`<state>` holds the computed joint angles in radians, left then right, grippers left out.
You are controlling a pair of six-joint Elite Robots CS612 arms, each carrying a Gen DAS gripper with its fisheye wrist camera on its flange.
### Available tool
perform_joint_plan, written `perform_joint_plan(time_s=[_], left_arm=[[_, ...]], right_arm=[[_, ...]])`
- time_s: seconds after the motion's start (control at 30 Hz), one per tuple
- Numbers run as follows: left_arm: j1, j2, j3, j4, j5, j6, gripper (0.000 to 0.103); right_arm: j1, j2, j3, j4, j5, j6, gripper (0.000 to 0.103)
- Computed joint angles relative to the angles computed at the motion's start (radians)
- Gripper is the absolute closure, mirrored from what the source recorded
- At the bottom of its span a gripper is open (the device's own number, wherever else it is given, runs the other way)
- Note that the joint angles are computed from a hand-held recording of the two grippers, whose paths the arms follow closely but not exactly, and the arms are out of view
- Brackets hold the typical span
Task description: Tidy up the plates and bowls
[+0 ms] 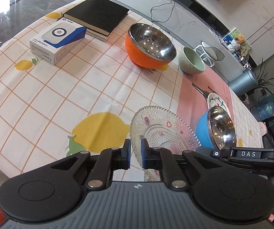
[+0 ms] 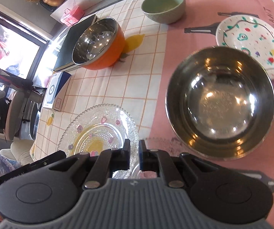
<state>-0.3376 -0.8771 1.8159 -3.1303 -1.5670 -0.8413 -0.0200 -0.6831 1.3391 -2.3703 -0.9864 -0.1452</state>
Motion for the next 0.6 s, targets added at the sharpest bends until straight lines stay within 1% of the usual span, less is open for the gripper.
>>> perform_joint_plan(time_s=[0.1, 0.17, 0.3, 0.43, 0.6], left_arm=[[-0.018, -0.004, 0.015, -0.010, -0.004, 0.003, 0.092], [-0.029, -0.002, 0.018, -0.016, -0.003, 0.004, 0.092], [-0.057, 0.002, 0.022, -0.034, 0.034, 0.027, 0.092], [-0.073, 0.008, 0.018, -0.036, 0.053, 0.054, 0.092], [-0.087, 0.022, 0.008, -0.032, 0.081, 0.090, 0.092]], right_arm=[[-0.021, -0.029, 0.080, -0.072, 0.018, 0.024, 0.097], [-0.034, -0.043, 0.127, -0.126, 0.018, 0.042, 0.097], [-0.058, -0.059, 0.197, -0.224, 0.029, 0.079, 0.097], [-0.077, -0.062, 0.249, -0.331, 0.046, 0.120, 0.097], [-0.093, -0.053, 0.277, -0.413, 0.073, 0.152, 0.097]])
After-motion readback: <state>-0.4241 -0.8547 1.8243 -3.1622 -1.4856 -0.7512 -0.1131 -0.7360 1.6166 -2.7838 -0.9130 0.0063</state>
